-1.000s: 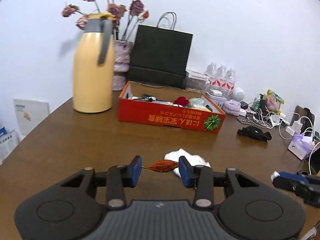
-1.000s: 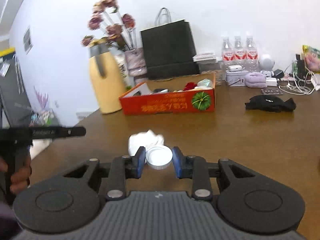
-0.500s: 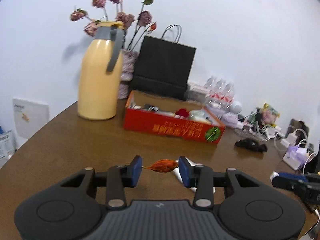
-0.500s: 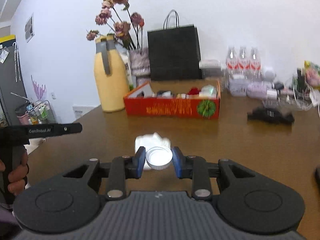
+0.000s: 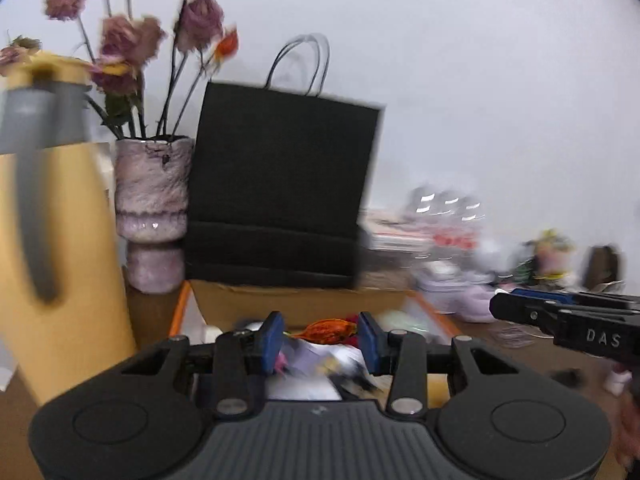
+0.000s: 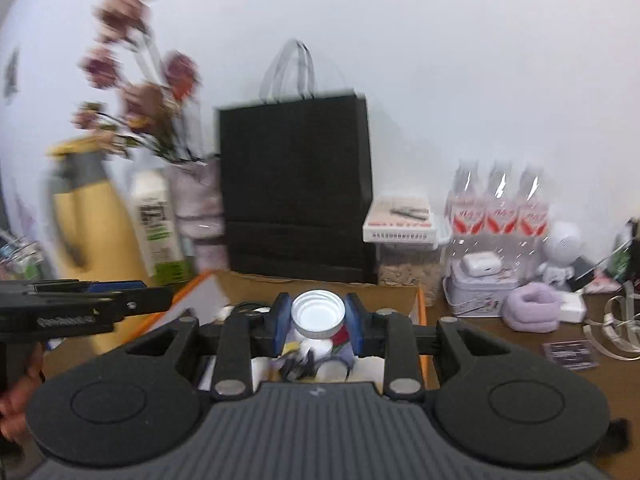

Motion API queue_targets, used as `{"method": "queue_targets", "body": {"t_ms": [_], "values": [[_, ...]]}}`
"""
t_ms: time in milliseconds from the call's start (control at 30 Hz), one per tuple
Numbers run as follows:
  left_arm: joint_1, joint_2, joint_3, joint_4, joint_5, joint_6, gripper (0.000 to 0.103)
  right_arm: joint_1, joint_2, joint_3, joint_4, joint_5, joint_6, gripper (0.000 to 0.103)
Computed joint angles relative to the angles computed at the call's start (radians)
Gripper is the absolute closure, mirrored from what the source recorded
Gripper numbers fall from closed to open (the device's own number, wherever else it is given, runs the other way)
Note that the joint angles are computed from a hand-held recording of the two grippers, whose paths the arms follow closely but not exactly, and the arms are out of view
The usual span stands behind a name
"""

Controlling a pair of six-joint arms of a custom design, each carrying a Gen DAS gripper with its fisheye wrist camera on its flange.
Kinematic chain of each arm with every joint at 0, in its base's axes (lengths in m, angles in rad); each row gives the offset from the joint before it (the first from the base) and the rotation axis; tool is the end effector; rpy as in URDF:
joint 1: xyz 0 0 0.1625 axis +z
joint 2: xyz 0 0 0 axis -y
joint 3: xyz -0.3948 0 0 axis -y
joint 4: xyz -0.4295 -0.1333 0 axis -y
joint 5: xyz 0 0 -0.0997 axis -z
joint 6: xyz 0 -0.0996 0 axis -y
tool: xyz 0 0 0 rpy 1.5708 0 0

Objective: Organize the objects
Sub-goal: 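Carry the orange item and cap into the red box and release both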

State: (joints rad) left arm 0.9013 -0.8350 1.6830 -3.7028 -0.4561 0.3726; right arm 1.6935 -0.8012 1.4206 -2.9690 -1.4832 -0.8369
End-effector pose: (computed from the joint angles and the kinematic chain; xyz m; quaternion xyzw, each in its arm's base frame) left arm -0.2097 -0.6239 0.2163 0.0636 0.7472 -0.5652 0.3438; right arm 0.2346 -0.7420 0.1961 0.4414 -0.8122 0.3695 0.0946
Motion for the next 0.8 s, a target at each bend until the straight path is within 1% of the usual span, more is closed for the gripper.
{"method": "queue_targets", "body": {"t_ms": [33, 67, 100, 133, 167, 200, 233, 267, 300, 333, 367, 400, 433, 467, 500, 533, 567, 633, 667, 700, 733, 767, 800], "values": [[0.031, 0.022, -0.044, 0.026, -0.030, 0.018, 0.064, 0.004, 0.058, -0.067, 0.021, -0.030, 0.009, 0.073], [0.059, 0.035, -0.071, 0.065, -0.056, -0.007, 0.064, 0.005, 0.114, -0.136, 0.050, -0.056, 0.033, 0.073], [0.084, 0.043, -0.099, 0.137, -0.069, -0.073, 0.064, 0.004, 0.157, -0.193, 0.082, -0.076, 0.042, 0.073], [0.106, 0.045, -0.118, 0.220, -0.087, -0.108, 0.064, 0.002, 0.199, -0.249, 0.118, -0.089, 0.049, 0.073], [0.122, 0.055, -0.141, 0.262, -0.097, -0.110, 0.064, -0.001, 0.236, -0.313, 0.179, -0.087, 0.057, 0.073], [0.134, 0.072, -0.166, 0.266, -0.096, -0.116, 0.064, -0.004, 0.267, -0.370, 0.241, -0.088, 0.065, 0.073], [0.148, 0.079, -0.184, 0.305, -0.102, -0.147, 0.064, -0.002, 0.296, -0.414, 0.270, -0.109, 0.062, 0.073], [0.158, 0.083, -0.196, 0.341, -0.107, -0.169, 0.064, 0.003, 0.321, -0.444, 0.273, -0.142, 0.038, 0.073], [0.165, 0.088, -0.204, 0.346, -0.105, -0.177, 0.064, 0.006, 0.336, -0.457, 0.267, -0.171, 0.022, 0.072], [0.173, 0.095, -0.211, 0.340, -0.104, -0.181, 0.062, 0.006, 0.343, -0.459, 0.258, -0.188, 0.021, 0.065], [0.180, 0.094, -0.207, 0.349, -0.107, -0.196, 0.060, 0.003, 0.341, -0.456, 0.263, -0.190, 0.029, 0.062], [0.183, 0.082, -0.195, 0.368, -0.115, -0.212, 0.056, 0.004, 0.338, -0.458, 0.277, -0.186, 0.031, 0.056], [0.187, 0.072, -0.184, 0.364, -0.137, -0.217, 0.049, 0.003, 0.331, -0.449, 0.272, -0.177, 0.027, 0.050], [0.188, 0.070, -0.180, 0.341, -0.149, -0.209, 0.043, 0.002, 0.322, -0.435, 0.249, -0.169, 0.029, 0.046], [0.185, 0.075, -0.180, 0.302, -0.143, -0.187, 0.030, 0.003, 0.319, -0.432, 0.232, -0.161, 0.036, 0.039], [0.180, 0.084, -0.186, 0.266, -0.134, -0.158, 0.025, 0.003, 0.310, -0.423, 0.226, -0.150, 0.040, 0.035], [0.174, 0.087, -0.187, 0.249, -0.124, -0.134, 0.025, 0.002, 0.300, -0.414, 0.226, -0.137, 0.039, 0.035], [0.162, 0.088, -0.191, 0.251, -0.095, -0.117, 0.025, 0.004, 0.287, -0.404, 0.224, -0.124, 0.043, 0.029], [0.151, 0.089, -0.195, 0.257, -0.072, -0.117, 0.025, 0.006, 0.283, -0.403, 0.222, -0.125, 0.046, 0.028], [0.140, 0.091, -0.200, 0.260, -0.051, -0.105, 0.023, 0.009, 0.280, -0.403, 0.221, -0.134, 0.046, 0.026], [0.125, 0.096, -0.203, 0.251, -0.021, -0.075, 0.020, 0.013, 0.276, -0.402, 0.220, -0.145, 0.037, 0.021], [0.108, 0.106, -0.210, 0.224, 0.017, -0.036, 0.018, 0.017, 0.270, -0.398, 0.213, -0.165, 0.025, 0.018], [0.090, 0.119, -0.215, 0.170, 0.048, 0.016, 0.016, 0.022, 0.262, -0.390, 0.197, -0.183, 0.011, 0.014]]}}
